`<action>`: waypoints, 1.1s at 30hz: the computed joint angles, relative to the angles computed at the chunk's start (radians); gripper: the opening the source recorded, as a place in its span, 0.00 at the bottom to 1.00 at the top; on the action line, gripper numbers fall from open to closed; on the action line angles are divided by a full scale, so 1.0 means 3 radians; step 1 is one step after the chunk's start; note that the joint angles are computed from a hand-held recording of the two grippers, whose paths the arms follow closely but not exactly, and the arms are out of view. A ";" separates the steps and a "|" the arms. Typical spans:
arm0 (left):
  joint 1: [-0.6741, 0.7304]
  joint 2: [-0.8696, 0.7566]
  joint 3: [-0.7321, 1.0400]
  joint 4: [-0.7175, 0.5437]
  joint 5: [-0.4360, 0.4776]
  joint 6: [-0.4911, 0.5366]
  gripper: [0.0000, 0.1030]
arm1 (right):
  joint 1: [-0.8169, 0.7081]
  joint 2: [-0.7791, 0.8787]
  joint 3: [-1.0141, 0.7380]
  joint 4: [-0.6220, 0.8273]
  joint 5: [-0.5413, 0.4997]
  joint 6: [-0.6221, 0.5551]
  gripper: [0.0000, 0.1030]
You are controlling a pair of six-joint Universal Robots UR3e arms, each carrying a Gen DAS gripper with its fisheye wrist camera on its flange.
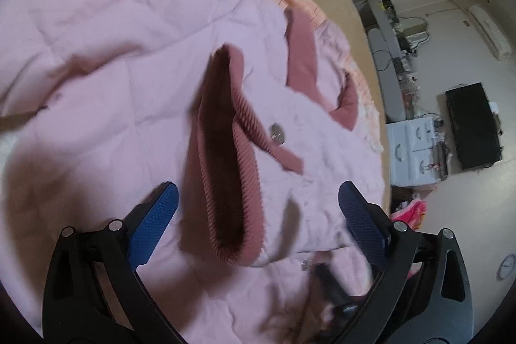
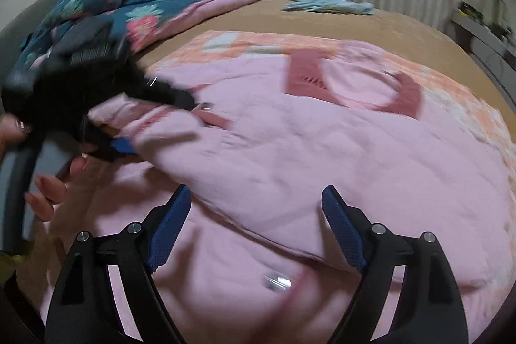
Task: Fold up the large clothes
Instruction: 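Lift the sleeve with the right tool and fold it across the jacket body, then move the left tool to the other sleeve cuff and grasp it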
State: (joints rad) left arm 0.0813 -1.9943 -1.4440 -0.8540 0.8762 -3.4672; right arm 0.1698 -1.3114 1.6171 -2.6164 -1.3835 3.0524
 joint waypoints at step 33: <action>-0.0136 0.0451 -0.0001 0.0004 0.1181 0.0465 0.84 | -0.1161 -0.0805 0.0799 0.0232 -0.0054 0.0384 0.86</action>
